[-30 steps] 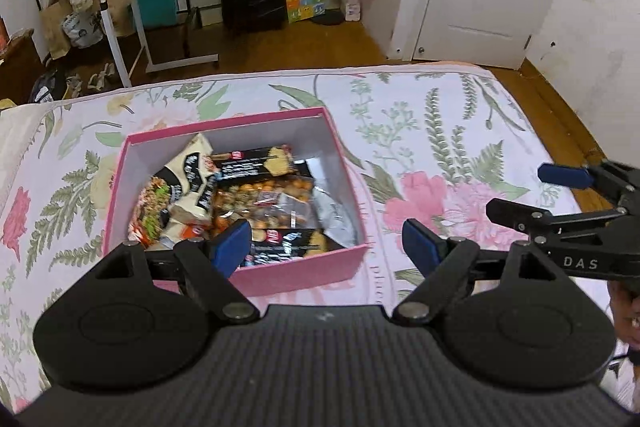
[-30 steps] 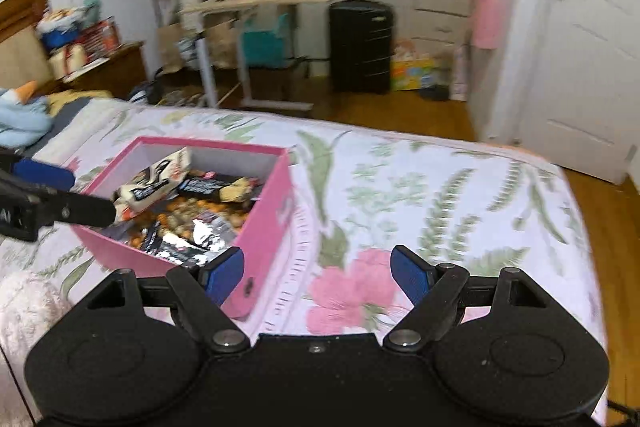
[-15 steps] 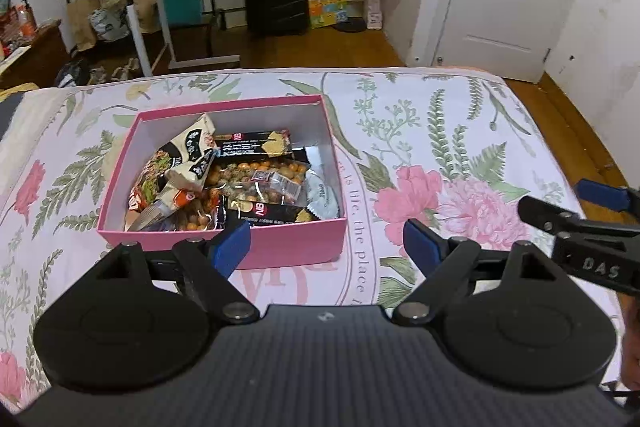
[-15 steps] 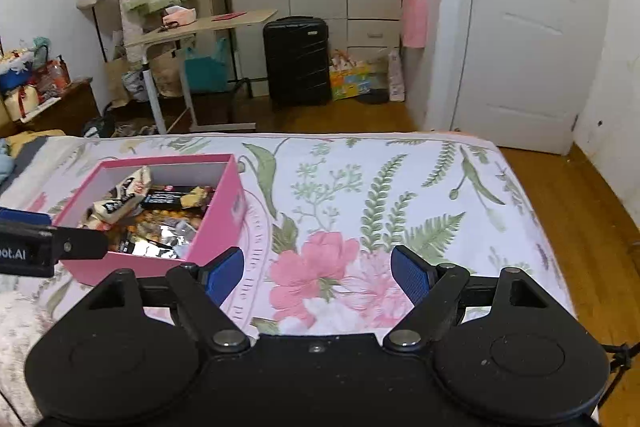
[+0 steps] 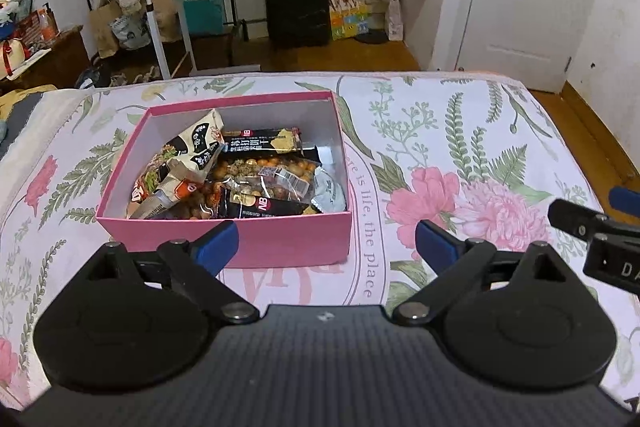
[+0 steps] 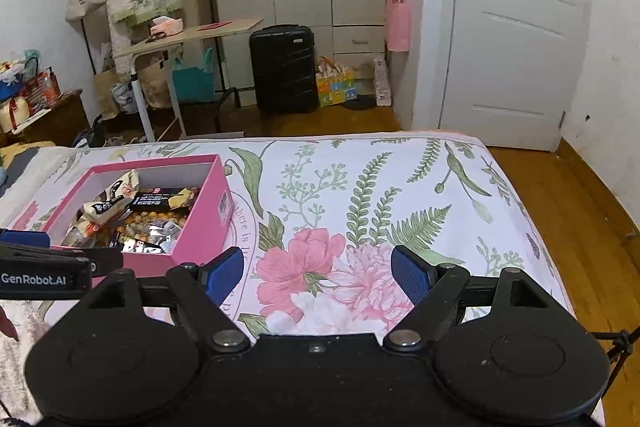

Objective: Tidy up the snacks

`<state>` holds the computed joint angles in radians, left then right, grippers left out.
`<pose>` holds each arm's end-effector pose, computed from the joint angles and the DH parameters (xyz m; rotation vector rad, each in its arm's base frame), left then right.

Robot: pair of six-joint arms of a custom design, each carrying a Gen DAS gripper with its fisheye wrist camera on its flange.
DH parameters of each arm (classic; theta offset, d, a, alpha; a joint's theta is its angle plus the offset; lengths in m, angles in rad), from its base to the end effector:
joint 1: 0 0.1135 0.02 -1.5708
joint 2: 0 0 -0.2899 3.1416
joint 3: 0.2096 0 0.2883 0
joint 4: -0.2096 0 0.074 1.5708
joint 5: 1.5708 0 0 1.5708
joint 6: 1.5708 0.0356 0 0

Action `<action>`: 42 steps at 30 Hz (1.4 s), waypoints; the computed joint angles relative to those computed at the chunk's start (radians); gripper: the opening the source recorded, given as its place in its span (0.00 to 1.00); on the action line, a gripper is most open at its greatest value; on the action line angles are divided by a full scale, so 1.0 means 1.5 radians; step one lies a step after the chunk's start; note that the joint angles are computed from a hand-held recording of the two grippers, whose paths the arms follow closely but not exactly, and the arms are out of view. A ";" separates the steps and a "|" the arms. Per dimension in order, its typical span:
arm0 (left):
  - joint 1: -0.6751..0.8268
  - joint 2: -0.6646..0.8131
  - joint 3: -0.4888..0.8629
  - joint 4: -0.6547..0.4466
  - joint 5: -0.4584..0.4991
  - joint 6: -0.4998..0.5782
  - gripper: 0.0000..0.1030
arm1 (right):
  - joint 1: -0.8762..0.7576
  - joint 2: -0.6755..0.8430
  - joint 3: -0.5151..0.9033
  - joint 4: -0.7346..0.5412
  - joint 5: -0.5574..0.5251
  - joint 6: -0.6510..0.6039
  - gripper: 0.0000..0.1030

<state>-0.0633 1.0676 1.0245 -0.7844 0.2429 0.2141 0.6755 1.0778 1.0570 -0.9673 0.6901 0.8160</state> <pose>0.2370 -0.0236 0.3353 0.4403 2.3368 -0.2193 0.1873 0.1210 0.3383 0.4018 2.2383 -0.1369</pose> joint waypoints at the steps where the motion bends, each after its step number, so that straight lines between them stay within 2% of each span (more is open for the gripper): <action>1: -0.003 0.001 -0.003 0.003 -0.004 0.000 0.93 | -0.001 -0.003 -0.003 0.000 -0.002 0.001 0.82; 9: -0.016 -0.005 -0.026 0.024 -0.023 -0.019 0.93 | 0.001 -0.014 -0.023 0.002 0.002 0.009 0.82; 13: -0.017 -0.006 -0.030 0.024 -0.023 -0.025 0.98 | 0.008 -0.010 -0.026 -0.005 0.014 0.012 0.84; 18: -0.018 -0.015 -0.032 0.018 -0.016 -0.041 0.98 | 0.015 -0.004 -0.023 -0.016 0.022 0.012 0.85; 26: -0.026 -0.035 -0.042 0.023 -0.028 -0.030 1.00 | 0.017 0.003 -0.015 -0.029 0.030 0.025 0.98; 33: -0.031 -0.044 -0.049 0.027 -0.045 -0.035 1.00 | 0.011 0.020 -0.003 -0.061 0.023 0.053 0.99; 42: -0.027 -0.045 -0.054 0.033 -0.061 -0.050 1.00 | 0.014 0.018 -0.004 -0.058 0.022 0.054 0.99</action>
